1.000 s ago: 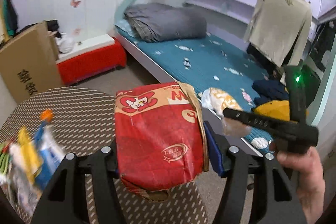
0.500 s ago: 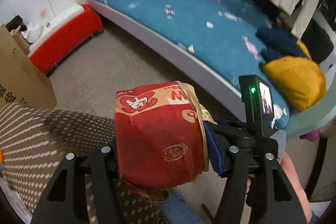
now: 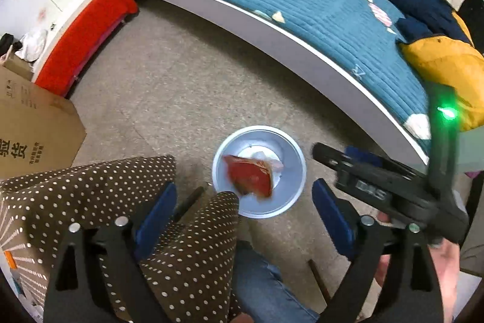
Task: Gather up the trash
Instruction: 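Carry both bags to the white wastebasket and open both tools to drop them, then move both tools back over the table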
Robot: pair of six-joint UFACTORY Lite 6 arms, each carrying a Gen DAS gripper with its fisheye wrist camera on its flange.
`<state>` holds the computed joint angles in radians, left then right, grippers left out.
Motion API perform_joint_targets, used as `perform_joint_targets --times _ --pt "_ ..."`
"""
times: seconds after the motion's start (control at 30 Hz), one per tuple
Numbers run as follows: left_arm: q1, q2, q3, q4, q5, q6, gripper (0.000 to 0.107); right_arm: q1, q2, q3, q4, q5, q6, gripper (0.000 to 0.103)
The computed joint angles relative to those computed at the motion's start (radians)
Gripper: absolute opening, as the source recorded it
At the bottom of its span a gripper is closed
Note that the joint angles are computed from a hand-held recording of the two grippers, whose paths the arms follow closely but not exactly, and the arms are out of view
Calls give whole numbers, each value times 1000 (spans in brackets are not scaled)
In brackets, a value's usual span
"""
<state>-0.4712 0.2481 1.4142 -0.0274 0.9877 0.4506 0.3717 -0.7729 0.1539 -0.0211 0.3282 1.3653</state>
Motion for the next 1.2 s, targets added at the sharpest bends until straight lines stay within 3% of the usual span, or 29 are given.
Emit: perform_joint_targets --times 0.13,0.27,0.63,0.73,0.87,1.2 --pt "45 -37 -1 -47 5 20 92 98 -96 19 -195 116 239 79" --pt "90 -131 -37 -86 -20 44 92 231 -108 78 -371 228 473 97" --pt "304 -438 -81 -278 41 206 92 630 69 454 -615 680 749 97" --pt "412 -497 -51 -359 94 288 92 752 189 639 -676 838 752 97" --pt "579 -537 3 -472 186 399 92 863 325 849 -726 968 725 97" --pt "1126 -464 207 -758 507 688 92 981 678 1360 -796 1101 571 97"
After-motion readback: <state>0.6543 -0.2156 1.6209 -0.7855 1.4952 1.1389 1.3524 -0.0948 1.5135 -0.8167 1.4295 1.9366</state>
